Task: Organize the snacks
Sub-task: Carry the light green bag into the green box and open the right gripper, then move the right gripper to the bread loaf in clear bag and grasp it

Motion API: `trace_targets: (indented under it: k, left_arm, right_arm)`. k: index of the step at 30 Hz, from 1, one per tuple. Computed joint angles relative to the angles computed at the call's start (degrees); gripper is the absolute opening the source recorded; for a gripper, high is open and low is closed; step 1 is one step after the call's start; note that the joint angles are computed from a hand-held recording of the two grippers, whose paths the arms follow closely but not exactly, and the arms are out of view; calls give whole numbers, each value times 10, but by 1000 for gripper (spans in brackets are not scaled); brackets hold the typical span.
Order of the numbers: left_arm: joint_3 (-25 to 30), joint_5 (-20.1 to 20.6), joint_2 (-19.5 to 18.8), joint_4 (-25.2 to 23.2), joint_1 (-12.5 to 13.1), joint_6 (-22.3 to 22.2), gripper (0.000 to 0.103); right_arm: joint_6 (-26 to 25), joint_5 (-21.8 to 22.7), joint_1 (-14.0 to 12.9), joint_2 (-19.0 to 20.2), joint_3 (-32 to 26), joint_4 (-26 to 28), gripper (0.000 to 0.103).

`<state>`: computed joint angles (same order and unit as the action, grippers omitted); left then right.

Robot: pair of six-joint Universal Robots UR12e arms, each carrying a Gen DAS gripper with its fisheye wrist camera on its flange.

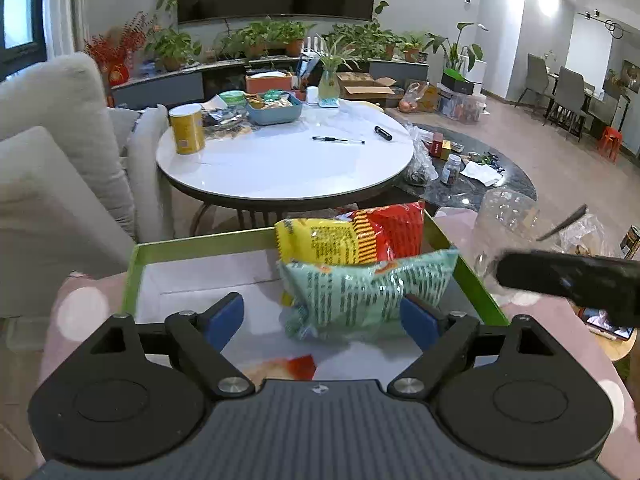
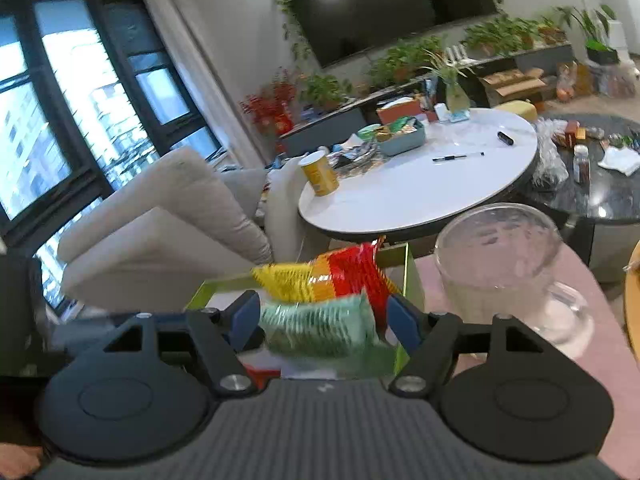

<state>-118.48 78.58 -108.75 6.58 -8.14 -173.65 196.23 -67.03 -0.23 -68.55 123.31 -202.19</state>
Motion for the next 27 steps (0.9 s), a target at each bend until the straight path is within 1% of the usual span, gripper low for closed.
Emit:
trace_targets:
  k: [2, 4, 6, 10, 14, 18, 23, 27]
  left_arm:
    - [-18, 2, 14, 9, 3, 0, 87]
    - [-33, 1, 26, 13, 6, -1, 88]
    - [-49, -1, 38, 15, 8, -5, 88]
    - [-81, -6, 62, 15, 8, -4, 91]
    - [-114, -9, 87, 10, 8, -1, 91]
    - [-146, -25, 110, 19, 10, -5, 92]
    - [-171, -40, 127, 27, 8, -17, 93]
    - [-183, -69, 135, 23, 0, 0, 93]
  right_arm:
    - [-24, 14, -6, -16, 20, 12, 65]
    - [-47, 23, -11, -34, 40, 34, 65]
    - [-64, 21, -9, -45, 53, 58, 65]
    - [-96, 0, 0, -69, 82, 97, 65]
    - [-102, 2, 4, -85, 100, 138, 65]
    - [-96, -20, 11, -94, 113, 153, 65]
    - [-87, -23, 12, -103, 125, 170, 65]
    - [-97, -33, 17, -111, 134, 183, 65]
